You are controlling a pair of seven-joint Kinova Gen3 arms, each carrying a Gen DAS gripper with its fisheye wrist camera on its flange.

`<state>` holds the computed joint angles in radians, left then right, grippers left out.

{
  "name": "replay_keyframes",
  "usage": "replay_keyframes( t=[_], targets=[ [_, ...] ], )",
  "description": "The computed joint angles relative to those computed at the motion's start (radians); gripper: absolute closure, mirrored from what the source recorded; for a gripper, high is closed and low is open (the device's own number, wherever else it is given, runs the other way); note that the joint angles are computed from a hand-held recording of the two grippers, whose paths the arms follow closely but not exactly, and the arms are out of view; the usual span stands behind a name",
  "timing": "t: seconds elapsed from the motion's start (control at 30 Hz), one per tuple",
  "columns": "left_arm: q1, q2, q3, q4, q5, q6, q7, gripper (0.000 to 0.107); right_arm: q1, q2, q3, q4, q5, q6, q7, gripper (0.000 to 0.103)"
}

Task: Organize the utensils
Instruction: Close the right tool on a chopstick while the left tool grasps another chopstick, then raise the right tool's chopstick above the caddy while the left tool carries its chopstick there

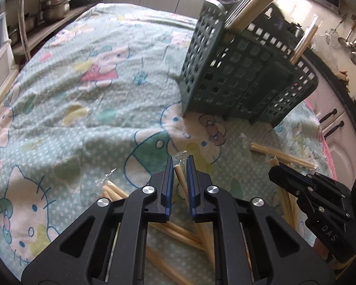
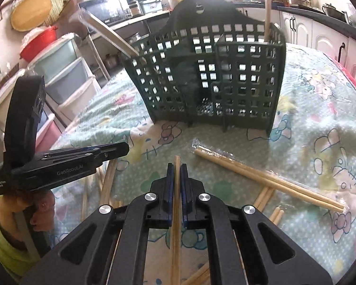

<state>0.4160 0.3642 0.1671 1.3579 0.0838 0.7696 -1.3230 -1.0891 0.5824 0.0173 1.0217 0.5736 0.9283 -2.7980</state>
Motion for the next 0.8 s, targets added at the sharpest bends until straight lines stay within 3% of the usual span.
replay_keyframes(
  t=[0.17,0.43,0.8],
  targets=[
    [-0.002,-0.042,0.007,0.017,0.008,-0.047,-0.007,0.102,-0.036,-0.047,0.028,0.065,0.072,-0.038,-0.088,0.097],
    [-0.009,-0.123,0.024,0.033,0.03,-0.132,-0.036,0.104,-0.092,-0.126,0.044,0.162,0.282,-0.058,-0.293,0.097],
    [-0.014,-0.184,0.044,0.026,0.069,-0.209,-0.078,0.104,-0.161,-0.211,0.013,0.279,0.611,0.04,-0.552,0.097]
  ],
)
